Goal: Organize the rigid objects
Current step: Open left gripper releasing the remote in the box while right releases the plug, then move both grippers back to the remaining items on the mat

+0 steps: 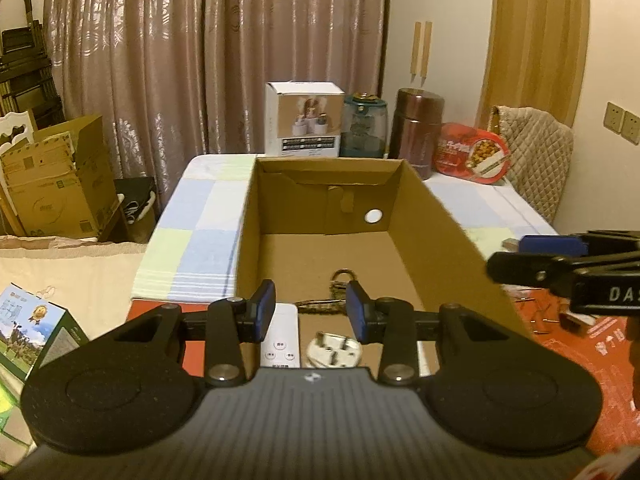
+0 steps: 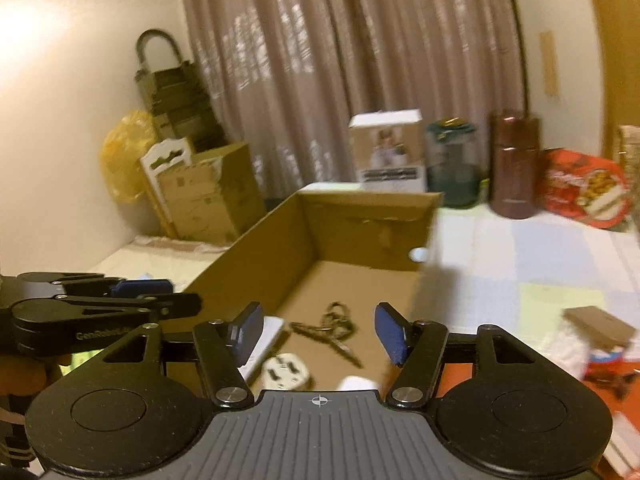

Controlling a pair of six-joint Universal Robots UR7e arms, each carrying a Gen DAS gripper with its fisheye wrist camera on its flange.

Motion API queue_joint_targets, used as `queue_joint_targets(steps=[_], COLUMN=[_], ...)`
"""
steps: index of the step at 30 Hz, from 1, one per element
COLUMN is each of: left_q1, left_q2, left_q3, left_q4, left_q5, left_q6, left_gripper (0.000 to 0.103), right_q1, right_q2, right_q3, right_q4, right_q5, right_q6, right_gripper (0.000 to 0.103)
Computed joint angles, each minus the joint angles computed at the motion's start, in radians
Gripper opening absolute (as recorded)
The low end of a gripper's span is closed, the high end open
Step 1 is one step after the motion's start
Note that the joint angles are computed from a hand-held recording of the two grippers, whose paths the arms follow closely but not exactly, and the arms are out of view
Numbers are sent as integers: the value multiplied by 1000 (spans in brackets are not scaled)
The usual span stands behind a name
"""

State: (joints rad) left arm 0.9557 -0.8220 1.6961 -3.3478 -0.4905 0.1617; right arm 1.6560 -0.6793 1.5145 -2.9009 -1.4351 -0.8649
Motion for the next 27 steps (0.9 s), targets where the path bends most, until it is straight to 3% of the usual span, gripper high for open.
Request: queue_joint_targets(steps=[11,27], left_q1=[-88,-136], left_q2=[47,214], left_q3=[-5,-129], left_q4=[-28,74], left_q5=[-43,-185], left_q6=[-30,-101], left_gripper=[35,60], right_q1=[-82,-239], right_q2=[-179,-335], right_q3=[167,252], right_q4=[-196,-250], right_q5=[-3,-63], right_q6=[-52,2], right_gripper=[67,75])
